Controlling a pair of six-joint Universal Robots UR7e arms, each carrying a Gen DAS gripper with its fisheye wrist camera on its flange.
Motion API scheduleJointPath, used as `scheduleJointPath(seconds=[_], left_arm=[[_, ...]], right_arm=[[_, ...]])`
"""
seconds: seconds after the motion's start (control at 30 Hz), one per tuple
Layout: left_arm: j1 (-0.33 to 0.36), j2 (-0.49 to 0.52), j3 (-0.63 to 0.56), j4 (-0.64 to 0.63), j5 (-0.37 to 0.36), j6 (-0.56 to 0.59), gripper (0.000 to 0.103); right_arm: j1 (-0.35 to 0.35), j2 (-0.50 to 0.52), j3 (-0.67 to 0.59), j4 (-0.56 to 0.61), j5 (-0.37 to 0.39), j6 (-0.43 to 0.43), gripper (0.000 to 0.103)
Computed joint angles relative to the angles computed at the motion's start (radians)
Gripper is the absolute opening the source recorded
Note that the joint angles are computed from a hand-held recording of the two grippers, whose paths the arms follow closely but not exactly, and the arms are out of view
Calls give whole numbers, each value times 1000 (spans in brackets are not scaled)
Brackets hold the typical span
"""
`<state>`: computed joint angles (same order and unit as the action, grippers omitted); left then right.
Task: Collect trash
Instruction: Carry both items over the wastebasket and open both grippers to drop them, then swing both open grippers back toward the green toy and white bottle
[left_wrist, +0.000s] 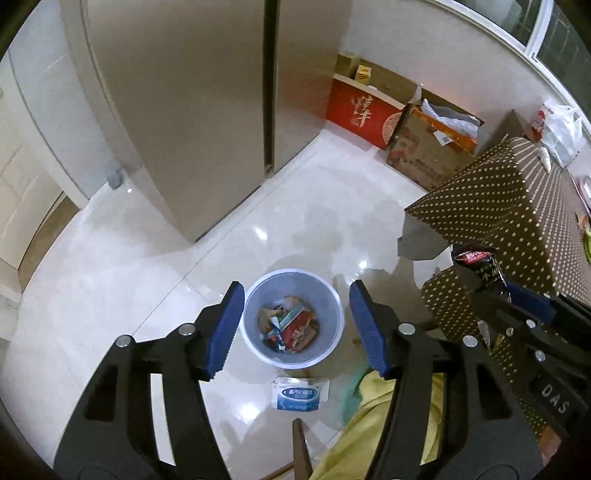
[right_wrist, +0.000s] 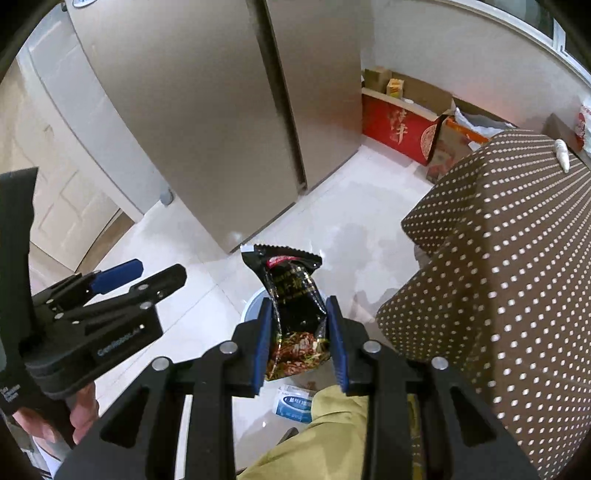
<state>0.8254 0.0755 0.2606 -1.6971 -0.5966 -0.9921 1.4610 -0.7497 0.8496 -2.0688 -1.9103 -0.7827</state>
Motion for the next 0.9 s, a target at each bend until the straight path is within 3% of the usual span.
scheduleJointPath(seconds=[0.1,0.13,0.17,0.2,0.3,0.53,0.73,0.9], left_arm=[[4,-75,150,-67,-9,-29,59],[4,-81,162,-62,-10,-44,59],[4,-91,179,-60,-11,-60,59],[3,-108,209,-62,-12,-76,59],[-2,-154,299,-96,-13,-107,59],[-18,-201,394,-144,7,-145,61],[-31,-192,377,-151,21,-116,61],[-38,-143,287,-132,27,-66,63]], right_arm=[[6,17,-4,11,-2,52,35],[8,25,-7,3,-2,70,50],[10,35,-19,9,1,86,72],[9,43,-33,29,16,99,78],[8,50,-55,81,54,106,78],[9,40,-38,61,22,65,78],[4,15,-21,49,21,44,78],[-2,-12,-9,39,30,34,78]])
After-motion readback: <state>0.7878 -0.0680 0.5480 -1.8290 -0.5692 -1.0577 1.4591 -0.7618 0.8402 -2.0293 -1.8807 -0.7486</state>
